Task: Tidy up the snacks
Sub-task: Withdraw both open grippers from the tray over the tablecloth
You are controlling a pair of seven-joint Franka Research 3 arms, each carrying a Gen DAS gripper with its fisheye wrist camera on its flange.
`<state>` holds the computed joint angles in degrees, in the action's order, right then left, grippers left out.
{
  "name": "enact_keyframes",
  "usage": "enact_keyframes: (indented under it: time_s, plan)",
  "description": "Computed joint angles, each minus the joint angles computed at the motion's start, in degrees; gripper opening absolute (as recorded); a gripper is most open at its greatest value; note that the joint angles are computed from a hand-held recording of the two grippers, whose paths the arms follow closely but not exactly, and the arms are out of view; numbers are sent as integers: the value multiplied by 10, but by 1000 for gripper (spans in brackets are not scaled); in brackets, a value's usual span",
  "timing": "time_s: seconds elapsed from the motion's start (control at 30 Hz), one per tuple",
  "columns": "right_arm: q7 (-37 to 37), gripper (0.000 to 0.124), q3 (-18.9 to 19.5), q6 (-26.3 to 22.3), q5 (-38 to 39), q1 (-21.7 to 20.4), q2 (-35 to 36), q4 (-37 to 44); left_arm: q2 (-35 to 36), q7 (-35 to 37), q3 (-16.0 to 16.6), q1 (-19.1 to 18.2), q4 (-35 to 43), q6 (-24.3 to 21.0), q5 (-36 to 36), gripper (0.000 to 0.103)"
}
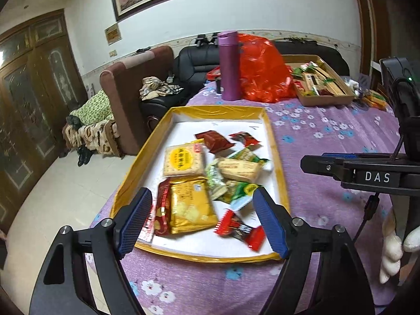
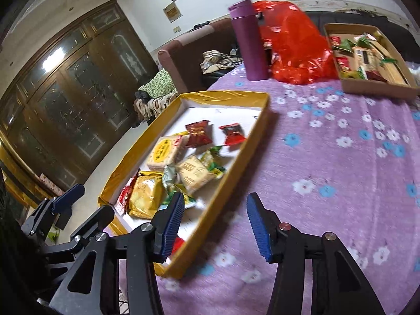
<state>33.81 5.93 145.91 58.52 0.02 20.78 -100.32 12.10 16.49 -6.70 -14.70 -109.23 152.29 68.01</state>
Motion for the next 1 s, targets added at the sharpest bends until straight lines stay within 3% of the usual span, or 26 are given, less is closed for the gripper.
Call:
enact_keyframes:
  time_s: [0.53, 1.0]
  plan:
    - [-41, 57, -25, -12, 53, -46, -13, -25, 60, 118, -13, -57, 77, -41, -55, 80]
    - [-39, 64, -27, 54, 35, -56, 6, -23, 146, 279, -19, -70, 152, -13, -236, 80]
